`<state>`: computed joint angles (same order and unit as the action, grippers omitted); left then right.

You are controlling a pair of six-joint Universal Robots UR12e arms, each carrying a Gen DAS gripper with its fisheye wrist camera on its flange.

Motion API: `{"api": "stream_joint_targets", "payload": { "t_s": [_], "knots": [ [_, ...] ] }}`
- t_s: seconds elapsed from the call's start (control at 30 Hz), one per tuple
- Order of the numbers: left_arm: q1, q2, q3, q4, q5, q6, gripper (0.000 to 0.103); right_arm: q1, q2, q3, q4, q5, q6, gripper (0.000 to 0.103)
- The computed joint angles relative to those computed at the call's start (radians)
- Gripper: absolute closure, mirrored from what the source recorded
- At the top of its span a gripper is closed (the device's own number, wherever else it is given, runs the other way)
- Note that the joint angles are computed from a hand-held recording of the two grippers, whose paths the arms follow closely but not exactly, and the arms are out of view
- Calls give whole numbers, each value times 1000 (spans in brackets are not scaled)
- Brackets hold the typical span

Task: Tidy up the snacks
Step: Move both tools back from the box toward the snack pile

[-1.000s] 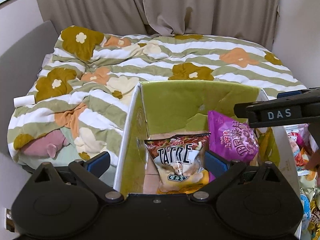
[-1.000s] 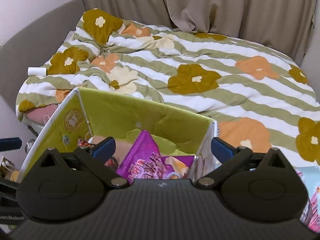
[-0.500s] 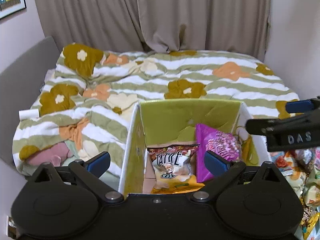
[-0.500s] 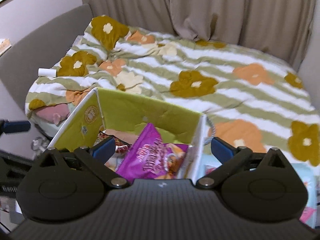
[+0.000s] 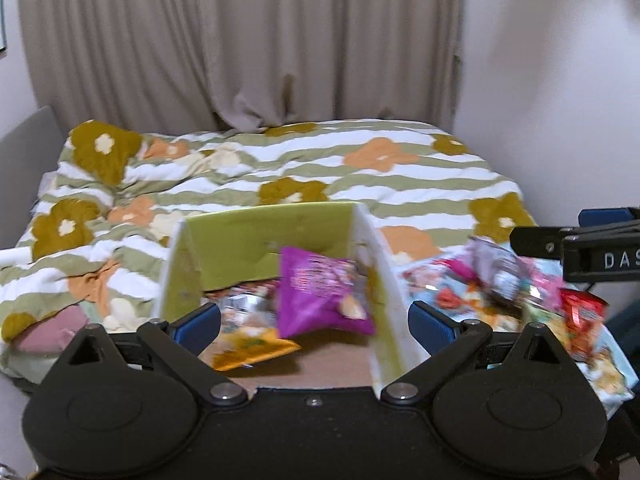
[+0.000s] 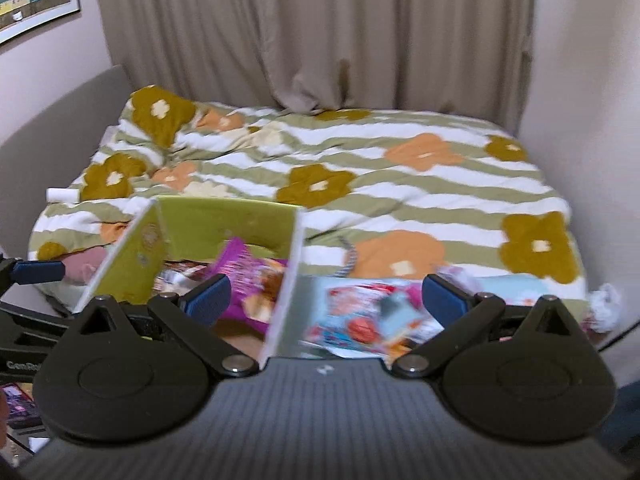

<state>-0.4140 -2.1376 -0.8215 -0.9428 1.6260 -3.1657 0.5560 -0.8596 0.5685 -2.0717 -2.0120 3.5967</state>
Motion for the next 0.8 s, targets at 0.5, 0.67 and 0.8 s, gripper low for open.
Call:
{"api": "stream_joint_targets", "payload": {
  "t_s": [0.5,0.67,0.8],
  "knots": [
    [-150,-38,28,-71,22,-140,2,-86,-371,607,-129,39,63,0],
    [-189,-89,86,-129,49,-224,6,-121,-422,701,-133,105,39,0],
    [-209,-144,152,-193,63,-281,10,-139,-435,748,-137,145,16,0]
  ]
}}
